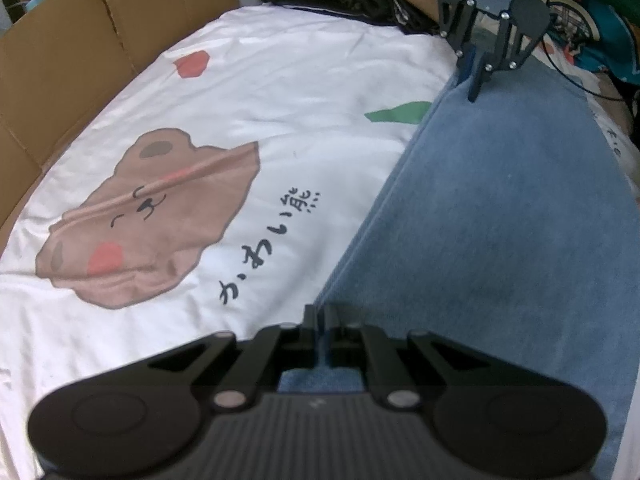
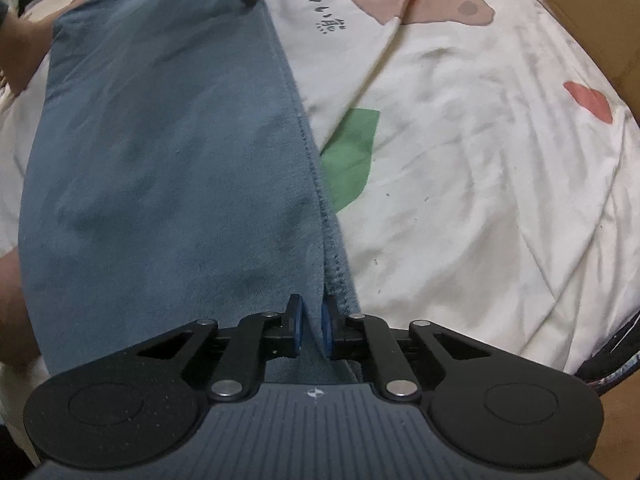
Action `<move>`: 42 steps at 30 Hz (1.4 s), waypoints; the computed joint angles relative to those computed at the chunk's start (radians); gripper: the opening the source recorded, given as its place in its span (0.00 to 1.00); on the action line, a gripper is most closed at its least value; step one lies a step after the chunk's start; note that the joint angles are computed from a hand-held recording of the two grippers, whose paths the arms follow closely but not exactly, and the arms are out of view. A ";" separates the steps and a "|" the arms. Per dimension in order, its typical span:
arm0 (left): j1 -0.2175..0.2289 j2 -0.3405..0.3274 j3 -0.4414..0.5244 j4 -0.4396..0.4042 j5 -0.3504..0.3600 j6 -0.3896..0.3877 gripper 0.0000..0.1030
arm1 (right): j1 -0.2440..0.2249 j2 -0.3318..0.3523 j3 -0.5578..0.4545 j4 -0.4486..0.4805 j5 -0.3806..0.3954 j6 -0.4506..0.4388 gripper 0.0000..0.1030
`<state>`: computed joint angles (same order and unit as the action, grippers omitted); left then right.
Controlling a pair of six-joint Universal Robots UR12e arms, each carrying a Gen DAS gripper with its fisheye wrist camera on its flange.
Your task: Fold clothes
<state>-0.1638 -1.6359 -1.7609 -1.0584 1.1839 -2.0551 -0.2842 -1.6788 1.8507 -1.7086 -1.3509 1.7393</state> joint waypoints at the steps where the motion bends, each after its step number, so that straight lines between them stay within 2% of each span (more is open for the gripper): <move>1: 0.001 0.000 0.000 0.000 -0.002 0.001 0.02 | -0.003 0.000 -0.001 0.002 0.006 0.006 0.14; 4: 0.005 0.003 -0.001 0.004 -0.012 0.002 0.02 | -0.011 0.001 -0.002 0.008 0.023 0.025 0.02; 7: 0.008 0.008 -0.001 0.007 -0.024 -0.001 0.02 | -0.016 -0.021 0.015 -0.023 0.032 0.041 0.01; 11: 0.012 0.009 0.011 -0.009 -0.037 -0.009 0.02 | -0.011 -0.043 0.034 -0.059 0.022 0.055 0.01; 24: 0.007 -0.003 0.000 0.017 -0.026 -0.042 0.02 | 0.003 -0.025 0.031 -0.087 -0.009 0.098 0.00; 26: 0.003 -0.009 -0.003 0.025 -0.018 -0.076 0.03 | 0.000 -0.017 0.031 -0.086 -0.004 0.117 0.02; 27: 0.001 -0.011 -0.003 0.032 -0.016 -0.095 0.03 | -0.003 -0.013 0.030 -0.083 0.003 0.130 0.08; 30: -0.009 -0.010 -0.006 0.074 0.011 -0.143 0.00 | -0.025 -0.019 0.033 -0.083 0.034 0.183 0.14; 32: -0.009 -0.011 -0.002 0.076 0.012 -0.171 0.00 | -0.043 -0.052 0.060 -0.138 0.030 0.217 0.18; 35: -0.007 -0.008 0.003 0.077 -0.009 -0.215 0.03 | -0.071 -0.100 0.099 -0.217 0.024 0.267 0.18; 42: -0.030 0.003 0.002 0.071 -0.050 -0.305 0.07 | -0.158 -0.205 0.178 -0.306 -0.028 0.417 0.18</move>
